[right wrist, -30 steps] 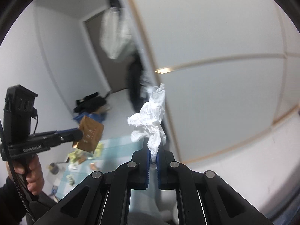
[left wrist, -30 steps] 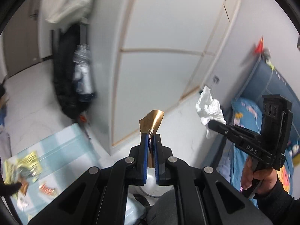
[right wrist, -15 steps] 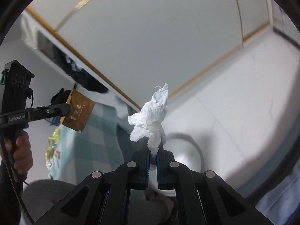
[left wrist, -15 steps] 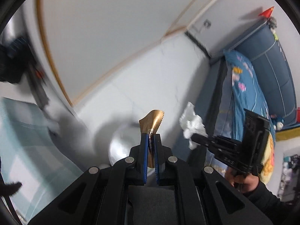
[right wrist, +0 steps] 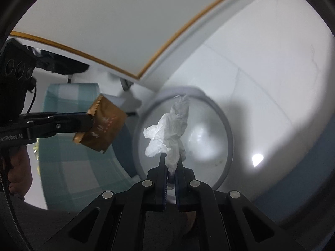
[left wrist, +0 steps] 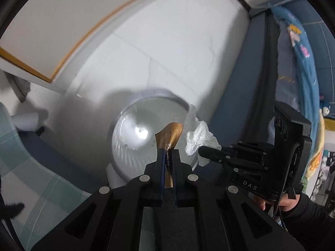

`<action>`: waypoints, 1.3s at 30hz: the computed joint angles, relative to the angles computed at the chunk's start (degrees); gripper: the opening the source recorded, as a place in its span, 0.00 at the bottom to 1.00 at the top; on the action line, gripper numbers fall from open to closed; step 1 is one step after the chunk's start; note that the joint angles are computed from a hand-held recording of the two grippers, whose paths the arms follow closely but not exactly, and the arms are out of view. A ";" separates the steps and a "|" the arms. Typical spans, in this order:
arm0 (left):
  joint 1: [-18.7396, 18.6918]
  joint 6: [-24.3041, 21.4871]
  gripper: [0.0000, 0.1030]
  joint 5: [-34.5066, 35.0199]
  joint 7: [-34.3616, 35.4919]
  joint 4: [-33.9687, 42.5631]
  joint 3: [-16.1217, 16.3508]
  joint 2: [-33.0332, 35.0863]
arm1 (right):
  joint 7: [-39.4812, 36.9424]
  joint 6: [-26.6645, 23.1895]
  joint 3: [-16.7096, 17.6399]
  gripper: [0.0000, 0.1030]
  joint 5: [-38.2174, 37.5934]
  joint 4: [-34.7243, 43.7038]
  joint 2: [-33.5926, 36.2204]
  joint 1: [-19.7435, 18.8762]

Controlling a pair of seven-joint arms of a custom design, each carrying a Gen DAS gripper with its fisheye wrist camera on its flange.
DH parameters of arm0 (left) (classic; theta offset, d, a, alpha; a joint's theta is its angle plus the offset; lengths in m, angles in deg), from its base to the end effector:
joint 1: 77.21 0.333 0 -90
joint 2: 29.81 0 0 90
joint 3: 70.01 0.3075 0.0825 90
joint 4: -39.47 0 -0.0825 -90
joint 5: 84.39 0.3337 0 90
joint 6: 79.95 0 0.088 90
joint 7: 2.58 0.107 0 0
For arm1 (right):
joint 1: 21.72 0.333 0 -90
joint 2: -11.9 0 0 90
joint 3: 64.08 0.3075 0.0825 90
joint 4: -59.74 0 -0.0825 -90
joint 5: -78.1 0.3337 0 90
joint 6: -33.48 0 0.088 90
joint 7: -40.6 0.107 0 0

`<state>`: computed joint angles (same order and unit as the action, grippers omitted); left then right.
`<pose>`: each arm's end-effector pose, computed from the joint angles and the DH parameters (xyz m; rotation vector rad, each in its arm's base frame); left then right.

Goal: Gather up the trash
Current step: 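Open both tools to drop the tissue and wrapper into the bin, then move both open tools back over the table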

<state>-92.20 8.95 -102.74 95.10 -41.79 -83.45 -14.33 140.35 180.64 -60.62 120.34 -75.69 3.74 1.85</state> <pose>0.4974 -0.2880 0.5434 1.2693 -2.4394 0.1566 0.4234 0.2047 0.4387 -1.5882 2.0607 0.3876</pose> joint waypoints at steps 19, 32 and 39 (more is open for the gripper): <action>-1.25 -0.07 0.40 2.73 -6.41 -0.81 0.49 4.25 | 0.31 -2.85 2.27 0.51 -1.41 1.29 5.08 -1.91; -0.51 16.21 0.51 11.42 -4.65 -8.49 1.22 -10.32 | 9.27 -0.85 0.42 0.62 -12.96 0.27 -4.22 -2.24; 2.73 27.02 0.61 15.56 -11.14 -16.47 1.76 -22.36 | 23.40 1.27 3.53 0.70 -35.02 5.35 -9.25 -4.87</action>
